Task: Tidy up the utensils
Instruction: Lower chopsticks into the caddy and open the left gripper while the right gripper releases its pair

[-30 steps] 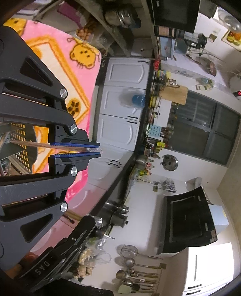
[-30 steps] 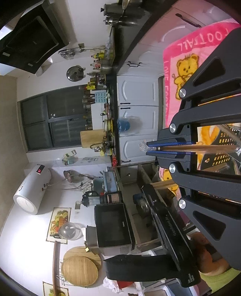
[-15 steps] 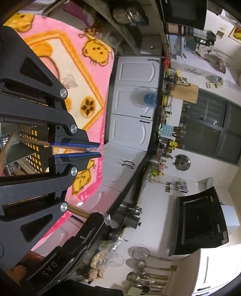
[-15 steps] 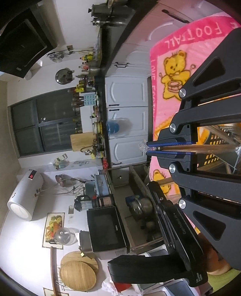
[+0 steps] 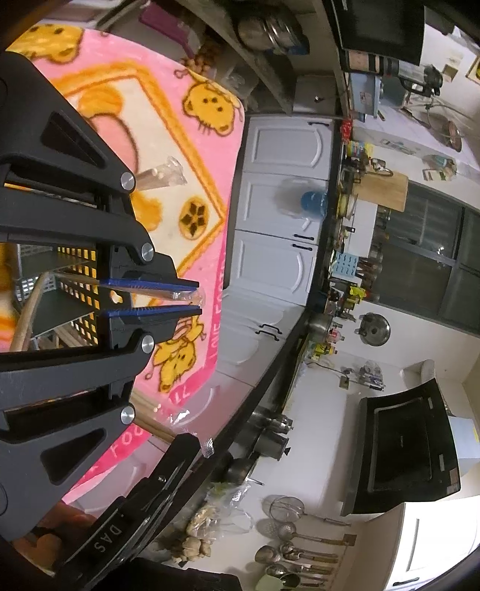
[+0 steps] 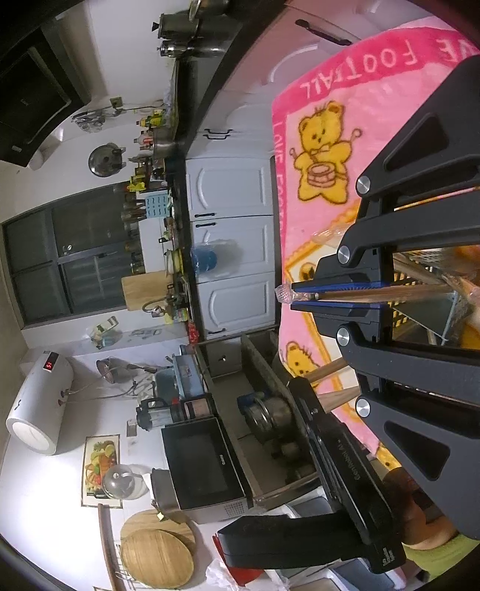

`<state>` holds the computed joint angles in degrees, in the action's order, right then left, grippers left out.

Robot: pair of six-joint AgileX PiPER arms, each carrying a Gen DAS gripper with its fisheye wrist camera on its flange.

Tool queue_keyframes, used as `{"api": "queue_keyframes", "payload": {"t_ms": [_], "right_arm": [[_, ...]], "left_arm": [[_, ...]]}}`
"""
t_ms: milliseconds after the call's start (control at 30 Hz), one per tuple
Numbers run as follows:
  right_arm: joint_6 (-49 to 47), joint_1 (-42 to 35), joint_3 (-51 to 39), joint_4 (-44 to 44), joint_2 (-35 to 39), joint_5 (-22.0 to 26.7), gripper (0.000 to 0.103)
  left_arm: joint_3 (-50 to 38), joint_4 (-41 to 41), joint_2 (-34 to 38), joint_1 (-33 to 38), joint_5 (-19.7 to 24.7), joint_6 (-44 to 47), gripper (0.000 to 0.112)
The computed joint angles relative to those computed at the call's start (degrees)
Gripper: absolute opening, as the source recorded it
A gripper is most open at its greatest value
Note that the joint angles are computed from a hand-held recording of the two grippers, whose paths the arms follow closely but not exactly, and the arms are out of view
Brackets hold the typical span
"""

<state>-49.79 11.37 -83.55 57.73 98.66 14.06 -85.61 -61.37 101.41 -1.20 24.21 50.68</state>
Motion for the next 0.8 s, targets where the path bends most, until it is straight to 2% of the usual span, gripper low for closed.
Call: {"api": "queue_keyframes", "payload": {"t_ms": [133,300,500,567,667,800], "right_arm": [[0.81,-0.39,1.03,-0.75,-0.67,0.28,0.005],[3.28,-0.84,2.26,-3.13,-1.57,0.46,0.006],[7.77,-1.45,3.26,-7.6,-2.51,1.22,0.006],[8.31,-1.69,3.69,-8.11,-2.94,1.43,0.007],[8.01,-1.84,4.74,-8.07,-3.79,1.34,0.014],[8.55,-1.94,5.92,-8.69,-4.98,1.43,0.015]], "left_arm": [[1.09,0.65,-0.62,0.41,0.2,-1.03,0.01],[2.59,0.32,-1.93,1.2,0.55,-1.0,0.021],[4.15,0.33,-3.61,2.02,0.45,-1.13,0.028],[4.67,0.21,-4.23,2.44,0.63,-1.38,0.029],[5.71,0.14,-5.11,2.7,0.29,-1.34,0.037],[7.33,-0.8,-6.57,3.27,-0.07,-0.43,0.041]]}}
